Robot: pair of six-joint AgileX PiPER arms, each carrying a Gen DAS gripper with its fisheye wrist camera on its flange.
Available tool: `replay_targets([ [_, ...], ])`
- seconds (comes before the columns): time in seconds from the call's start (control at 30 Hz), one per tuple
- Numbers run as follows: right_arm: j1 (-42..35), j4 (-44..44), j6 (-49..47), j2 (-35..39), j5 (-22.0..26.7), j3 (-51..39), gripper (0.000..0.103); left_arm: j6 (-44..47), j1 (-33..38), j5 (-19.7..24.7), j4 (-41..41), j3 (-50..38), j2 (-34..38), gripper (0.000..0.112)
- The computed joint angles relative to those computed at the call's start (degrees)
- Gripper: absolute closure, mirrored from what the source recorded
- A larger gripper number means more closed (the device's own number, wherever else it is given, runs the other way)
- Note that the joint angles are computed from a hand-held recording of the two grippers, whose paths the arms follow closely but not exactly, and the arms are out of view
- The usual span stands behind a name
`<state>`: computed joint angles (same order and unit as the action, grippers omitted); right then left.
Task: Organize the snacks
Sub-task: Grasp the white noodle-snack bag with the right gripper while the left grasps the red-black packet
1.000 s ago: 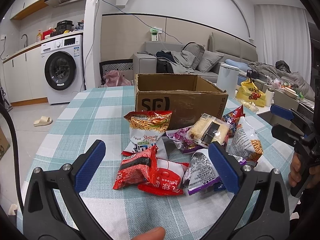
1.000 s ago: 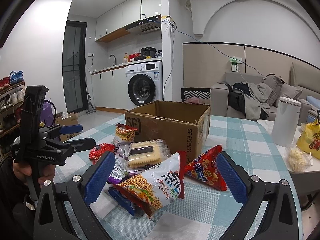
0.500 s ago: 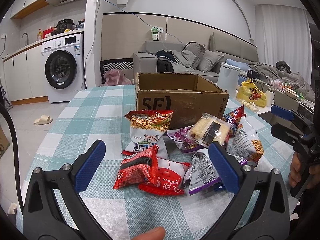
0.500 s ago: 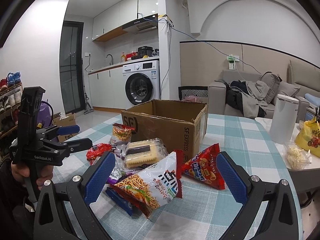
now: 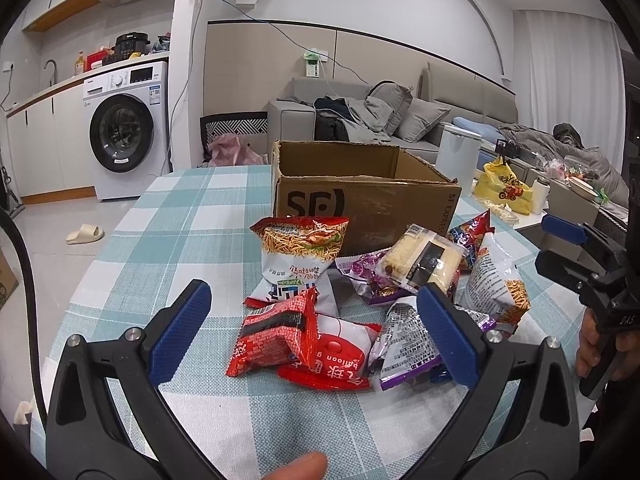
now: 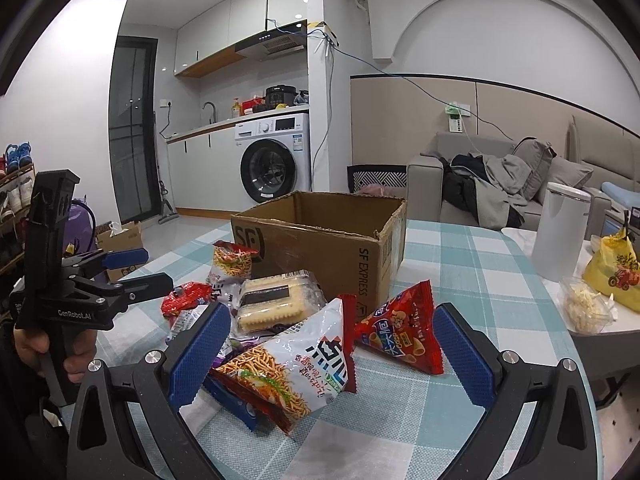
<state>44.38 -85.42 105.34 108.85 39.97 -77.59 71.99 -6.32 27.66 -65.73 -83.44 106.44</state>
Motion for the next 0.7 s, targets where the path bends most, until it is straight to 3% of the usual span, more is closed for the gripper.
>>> replay_targets([
  [0.43, -1.7, 11.4, -9.2, 0.4, -0.3, -3.1, 0.0, -10.2, -1.0, 0.1, 11.3, -4.7, 2.4, 0.01],
  [0.7, -3.7, 21.1, -16.5, 1.2, -3.5, -5.8, 0.0, -23.7, -0.7, 2.2, 23.2, -10.6, 5.6, 0.01],
])
